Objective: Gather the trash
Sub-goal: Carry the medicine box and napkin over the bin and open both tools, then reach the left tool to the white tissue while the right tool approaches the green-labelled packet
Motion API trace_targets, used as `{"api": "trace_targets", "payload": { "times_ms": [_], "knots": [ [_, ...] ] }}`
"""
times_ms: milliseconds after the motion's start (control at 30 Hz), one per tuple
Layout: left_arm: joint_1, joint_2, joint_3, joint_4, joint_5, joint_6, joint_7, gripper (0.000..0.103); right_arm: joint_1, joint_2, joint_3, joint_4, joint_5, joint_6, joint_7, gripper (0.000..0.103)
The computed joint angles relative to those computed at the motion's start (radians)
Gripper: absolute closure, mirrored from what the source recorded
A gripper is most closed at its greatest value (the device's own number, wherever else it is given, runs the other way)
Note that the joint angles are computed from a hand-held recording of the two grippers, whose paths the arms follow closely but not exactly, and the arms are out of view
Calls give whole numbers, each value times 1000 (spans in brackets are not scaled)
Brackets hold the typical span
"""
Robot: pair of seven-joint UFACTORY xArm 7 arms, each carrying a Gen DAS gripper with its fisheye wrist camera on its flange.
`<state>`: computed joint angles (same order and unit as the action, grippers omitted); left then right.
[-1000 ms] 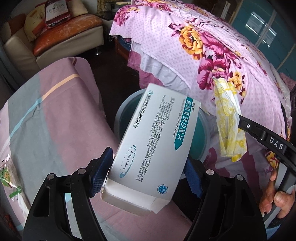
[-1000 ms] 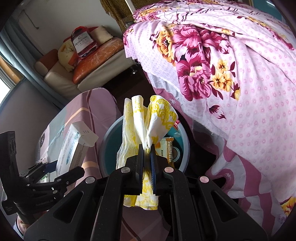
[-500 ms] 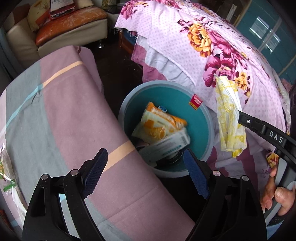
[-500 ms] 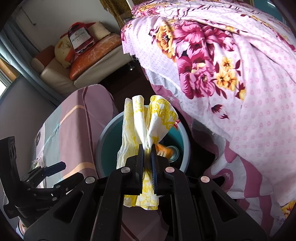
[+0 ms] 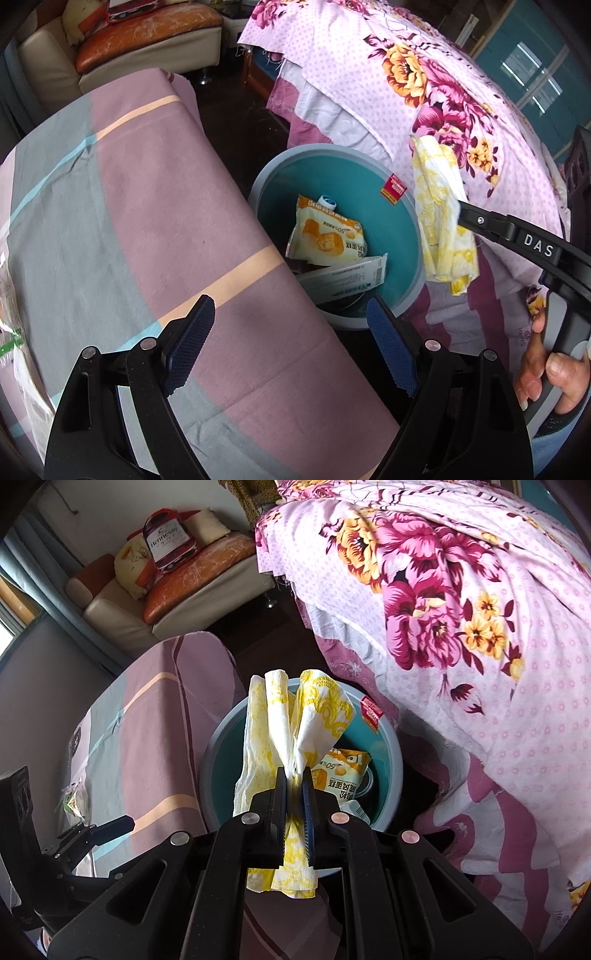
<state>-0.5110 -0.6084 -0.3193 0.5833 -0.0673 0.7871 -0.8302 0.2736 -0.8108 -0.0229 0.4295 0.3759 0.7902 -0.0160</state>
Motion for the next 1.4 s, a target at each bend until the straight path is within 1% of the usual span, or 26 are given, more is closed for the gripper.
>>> {"api": "trace_targets", "payload": {
  "times_ms": [33,67,100,200,333,367,400,533,633,767,967,1167,1300,1400],
  "knots": [
    [-2,-8,3,-6,-4,1,-1,18,1,3,2,1,2,0,4,88],
    [-3,-13,5,-10,-8,1,-2,18,4,5,4,1,5,-4,7,79],
    [-6,-25,9,-19,-14,1,-2,18,3,4,8,-1,3,-7,12,66],
    [-10,-47,12,-35,-23,3,-4,18,2,-3,19,-4,-6,-10,31,54],
    [-19,-87,16,-61,-41,11,-7,18,-4,-22,28,-6,-20,7,65,41],
    [-21,-97,18,-67,-45,14,-8,18,-3,-23,29,-5,-24,8,68,36],
    [-23,-107,20,-74,-51,18,-8,18,-3,-26,30,-5,-28,11,72,34],
    [-31,-167,21,-107,-69,38,-21,18,9,-39,27,0,-28,46,85,30],
    [-34,-225,18,-131,-73,66,-34,18,20,-47,36,5,-26,67,94,30],
    [-36,-311,13,-158,-75,118,-55,18,44,-60,54,15,-16,88,112,30],
    [-40,-484,14,-211,-83,230,-86,18,97,-73,101,37,-8,111,148,28],
    [-37,-695,15,-260,-91,378,-111,18,164,-62,153,75,1,120,184,28],
    [-26,-843,17,-277,-92,505,-111,18,205,-43,191,110,-3,125,214,28],
    [-10,-970,21,-284,-88,619,-101,18,235,-20,217,142,-10,133,231,28]
  ]
}}
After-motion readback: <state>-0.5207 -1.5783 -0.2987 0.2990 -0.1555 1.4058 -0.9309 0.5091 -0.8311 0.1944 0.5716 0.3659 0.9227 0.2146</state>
